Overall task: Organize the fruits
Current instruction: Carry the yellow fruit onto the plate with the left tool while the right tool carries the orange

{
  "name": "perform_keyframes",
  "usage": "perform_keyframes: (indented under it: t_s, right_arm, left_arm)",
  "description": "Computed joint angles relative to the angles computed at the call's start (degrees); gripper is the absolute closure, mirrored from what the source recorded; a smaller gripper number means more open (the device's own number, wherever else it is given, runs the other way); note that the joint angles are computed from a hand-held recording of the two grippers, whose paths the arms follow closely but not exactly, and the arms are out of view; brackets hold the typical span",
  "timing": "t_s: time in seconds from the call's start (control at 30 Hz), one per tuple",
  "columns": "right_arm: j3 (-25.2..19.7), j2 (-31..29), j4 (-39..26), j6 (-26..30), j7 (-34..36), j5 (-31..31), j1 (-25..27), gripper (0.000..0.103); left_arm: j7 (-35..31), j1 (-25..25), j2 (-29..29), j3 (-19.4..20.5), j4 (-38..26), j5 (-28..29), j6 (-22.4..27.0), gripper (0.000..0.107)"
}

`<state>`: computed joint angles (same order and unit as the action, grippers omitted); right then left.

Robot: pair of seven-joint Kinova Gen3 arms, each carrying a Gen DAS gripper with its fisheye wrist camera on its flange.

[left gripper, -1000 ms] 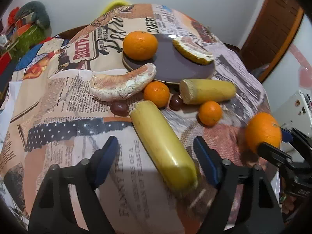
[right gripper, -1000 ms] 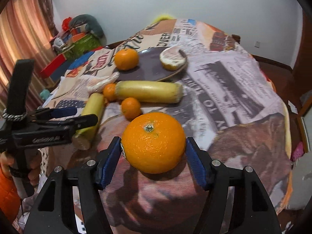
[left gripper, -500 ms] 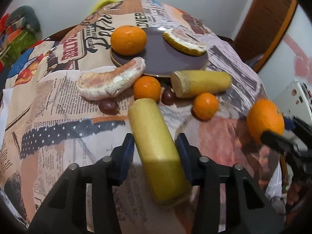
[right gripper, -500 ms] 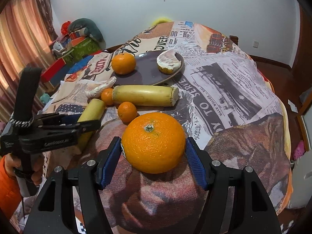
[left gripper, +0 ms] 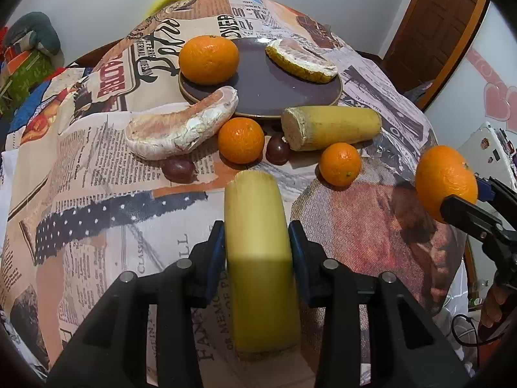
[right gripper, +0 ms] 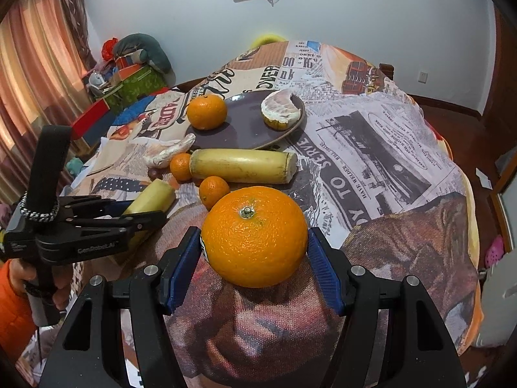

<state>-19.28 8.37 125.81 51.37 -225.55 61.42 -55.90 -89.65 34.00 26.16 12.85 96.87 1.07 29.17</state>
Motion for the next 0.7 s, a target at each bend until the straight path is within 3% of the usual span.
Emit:
perform_keyframes:
  t_s: [0.43, 0.7]
  right_arm:
    - [-0.3, -1.1, -1.0, 3.0, 1.2, 1.0, 0.3, 0.040]
    - [-0.4, -2.2, -2.1, 5.4, 2.8, 2.2, 1.6, 0.040]
  left_arm:
    - [-3.9, -4.1, -9.3, 2.9, 6.7, 3.4, -7.0, 0.070]
    - [-6.4, -5.7, -12.0, 4.1, 6.6, 6.2, -10.3, 0.070]
